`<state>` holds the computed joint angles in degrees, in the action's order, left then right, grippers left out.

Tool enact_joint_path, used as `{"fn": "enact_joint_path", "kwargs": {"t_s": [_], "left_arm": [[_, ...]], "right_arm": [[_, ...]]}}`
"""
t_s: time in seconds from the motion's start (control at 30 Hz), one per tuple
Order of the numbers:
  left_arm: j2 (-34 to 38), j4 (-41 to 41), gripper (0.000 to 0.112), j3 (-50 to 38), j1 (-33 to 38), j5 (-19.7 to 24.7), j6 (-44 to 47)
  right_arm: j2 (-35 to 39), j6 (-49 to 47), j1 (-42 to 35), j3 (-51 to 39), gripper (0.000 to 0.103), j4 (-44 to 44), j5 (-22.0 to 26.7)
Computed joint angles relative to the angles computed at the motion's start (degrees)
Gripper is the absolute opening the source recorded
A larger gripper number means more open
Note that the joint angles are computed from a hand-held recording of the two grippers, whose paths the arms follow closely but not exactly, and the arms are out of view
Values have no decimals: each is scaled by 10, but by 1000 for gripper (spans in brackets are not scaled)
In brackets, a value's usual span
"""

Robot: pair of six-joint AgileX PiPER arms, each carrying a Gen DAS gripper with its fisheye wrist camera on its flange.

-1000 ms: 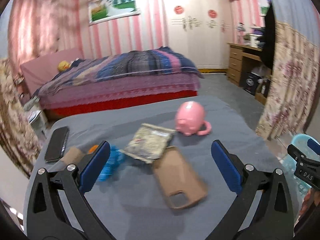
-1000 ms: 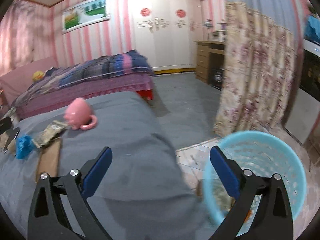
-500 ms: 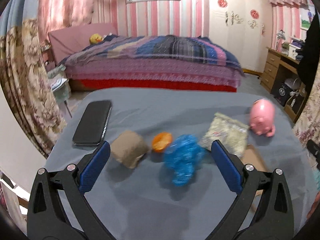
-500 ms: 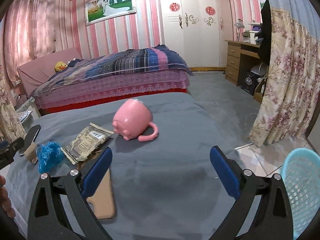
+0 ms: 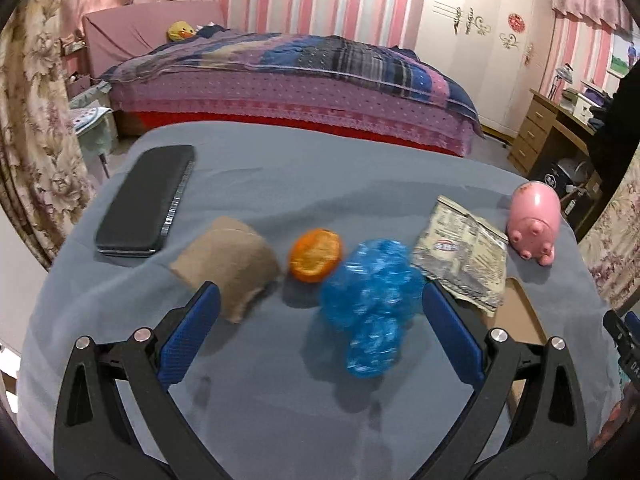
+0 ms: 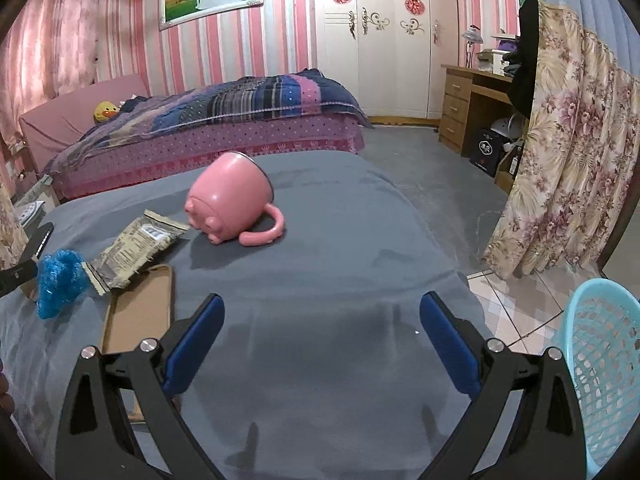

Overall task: Collect trash
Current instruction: 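Grasp blue plastic bag with left tool while right tool grasps snack wrapper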

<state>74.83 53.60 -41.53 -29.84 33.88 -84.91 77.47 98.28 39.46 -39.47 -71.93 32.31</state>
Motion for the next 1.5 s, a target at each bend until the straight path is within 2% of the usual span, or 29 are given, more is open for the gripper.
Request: {"fn": "enact_joint_path", "kwargs": {"t_s": [0.07,0.1,0.13,0.17,0.2,0.23,0.3,0.43,0.6,0.73,0.8,0.87,0.93,1.03,1.1,1.17,1.2,1.23,1.27,1.37,1.43,1.47,1.5], "left_arm": [[31,5,93,-13,-6,-2,-13],[49,-5,81,-21,-2,-11,0],[61,-33,64,-27,11,-33,33],[65,-60,55,-25,27,-59,66],[65,-101,39,-22,42,-90,110],[62,-120,32,-21,47,-98,131],[41,-101,25,-30,26,-52,127],[-12,-33,25,-34,-23,49,87],[-16,-25,25,-39,-19,83,105],[-17,-29,25,-29,15,68,127],[-26,-42,25,-21,43,49,138],[-41,-65,25,-11,74,25,155],[-51,-77,25,-4,89,15,166],[-57,-81,25,-3,95,13,171],[-57,-92,25,-2,103,3,180],[-56,-93,25,-4,99,5,178],[-55,-88,25,-5,95,10,172],[-55,-83,25,-6,90,15,168],[-56,-80,25,-6,87,18,167],[-59,-68,25,-14,70,34,155],[-62,-60,25,-17,60,43,146],[-63,-57,25,-17,57,45,142],[-64,-57,25,-18,55,47,142]], "right_arm": [[2,0,-3,1,96,1,-5],[2,-2,-3,0,96,2,-6],[3,-2,-1,-1,96,2,-4],[4,-1,1,-2,96,2,-1],[5,1,1,-1,96,-2,-2],[7,1,3,-2,96,-3,0],[15,1,11,-7,96,-4,5],[39,-8,37,-33,96,4,0],[103,-40,80,-105,96,17,4],[182,-110,94,-217,96,52,8],[239,-218,88,-305,96,142,17],[272,-273,78,-352,96,196,15],[315,-345,69,-415,96,272,39],[350,-422,51,-468,94,362,50],[367,-446,47,-491,83,389,63],[380,-491,34,-505,65,449,57],[382,-502,29,-506,64,467,51],[384,-501,29,-507,57,465,48],[381,-503,29,-501,40,457,40],[365,-483,32,-475,25,420,14],[348,-457,33,-447,19,392,-9],[329,-432,35,-422,13,367,-25],[323,-423,37,-417,12,356,-28]]}}
